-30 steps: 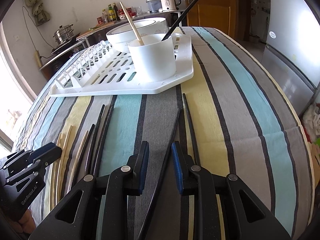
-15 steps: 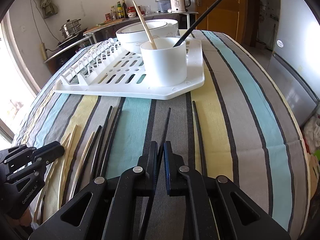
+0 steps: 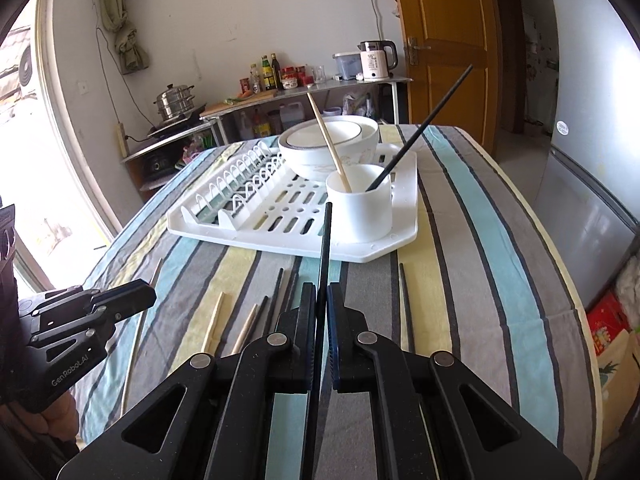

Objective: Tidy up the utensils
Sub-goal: 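Grasp another wooden chopstick with the left tool while the right tool grasps another black one, then lift both chopsticks and carry them over the white cup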

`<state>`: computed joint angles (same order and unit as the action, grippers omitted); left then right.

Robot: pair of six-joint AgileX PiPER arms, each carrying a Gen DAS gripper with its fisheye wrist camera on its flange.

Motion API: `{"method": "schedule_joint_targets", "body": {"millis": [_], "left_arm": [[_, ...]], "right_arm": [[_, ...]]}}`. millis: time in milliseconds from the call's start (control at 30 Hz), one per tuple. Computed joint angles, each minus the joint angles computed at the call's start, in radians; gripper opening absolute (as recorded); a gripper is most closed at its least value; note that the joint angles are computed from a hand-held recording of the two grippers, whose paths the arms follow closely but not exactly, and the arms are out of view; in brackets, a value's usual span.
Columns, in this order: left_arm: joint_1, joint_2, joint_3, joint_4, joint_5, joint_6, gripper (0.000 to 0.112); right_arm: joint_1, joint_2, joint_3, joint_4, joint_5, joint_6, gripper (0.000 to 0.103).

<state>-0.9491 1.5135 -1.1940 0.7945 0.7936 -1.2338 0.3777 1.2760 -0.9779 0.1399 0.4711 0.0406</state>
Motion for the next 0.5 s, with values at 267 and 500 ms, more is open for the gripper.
{"method": "schedule_joint_targets", "body": {"millis": [267, 500], "left_arm": [[-0.06, -0.087, 0.008, 0.087, 0.029, -0.06, 0.005], [-0.098, -0.129, 0.013, 0.114, 0.067, -0.077, 0.005]], "right_arm": [[0.029, -0.126, 0.023, -0.04, -0.013, 0.045, 0.005], [0.072, -0.183, 0.03, -0.133, -0.007, 0.132, 0.005]]}}
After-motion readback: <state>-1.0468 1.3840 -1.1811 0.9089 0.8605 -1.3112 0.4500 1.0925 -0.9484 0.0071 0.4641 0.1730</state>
